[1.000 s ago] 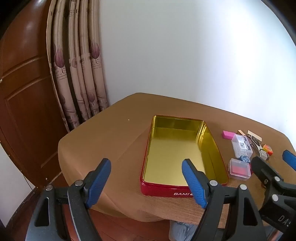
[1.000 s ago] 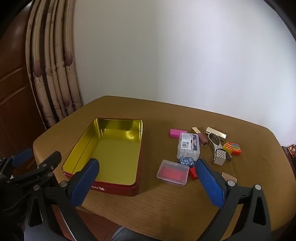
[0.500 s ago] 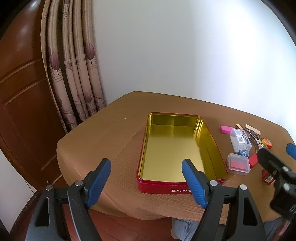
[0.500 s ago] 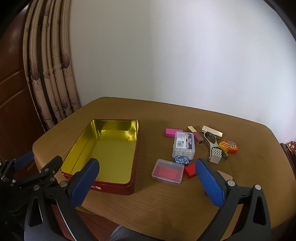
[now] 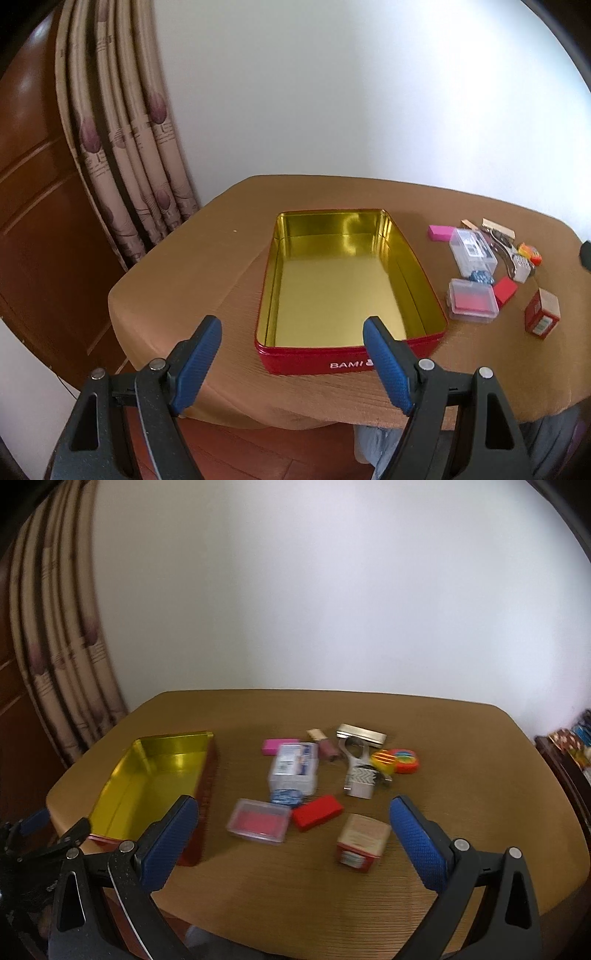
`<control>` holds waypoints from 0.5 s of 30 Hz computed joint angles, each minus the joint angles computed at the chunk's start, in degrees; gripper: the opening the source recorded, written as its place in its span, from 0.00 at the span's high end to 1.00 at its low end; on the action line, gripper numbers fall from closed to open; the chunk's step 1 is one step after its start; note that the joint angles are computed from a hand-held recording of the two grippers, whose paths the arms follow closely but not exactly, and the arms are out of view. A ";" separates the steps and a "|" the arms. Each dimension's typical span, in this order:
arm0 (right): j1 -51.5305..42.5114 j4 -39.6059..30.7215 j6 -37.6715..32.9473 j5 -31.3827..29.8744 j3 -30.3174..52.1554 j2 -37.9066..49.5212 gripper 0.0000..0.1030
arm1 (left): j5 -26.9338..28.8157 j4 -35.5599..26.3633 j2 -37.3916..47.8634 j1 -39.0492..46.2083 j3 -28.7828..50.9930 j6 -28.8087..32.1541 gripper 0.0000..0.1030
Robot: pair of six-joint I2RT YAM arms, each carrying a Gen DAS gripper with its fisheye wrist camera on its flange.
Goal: Organize rigid objects
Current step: 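Move the left tool over the table toward the cream cardboard box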
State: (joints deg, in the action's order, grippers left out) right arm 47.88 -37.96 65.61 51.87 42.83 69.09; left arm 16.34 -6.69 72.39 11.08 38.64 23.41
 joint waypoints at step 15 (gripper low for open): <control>-5.18 -13.43 7.47 -2.38 -13.94 -19.77 0.00 | 0.73 -7.07 -0.55 -3.70 0.10 1.08 0.21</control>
State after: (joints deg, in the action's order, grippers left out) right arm 42.70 -51.39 73.08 49.49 28.89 49.31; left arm 17.07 -13.76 71.84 7.38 38.74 24.49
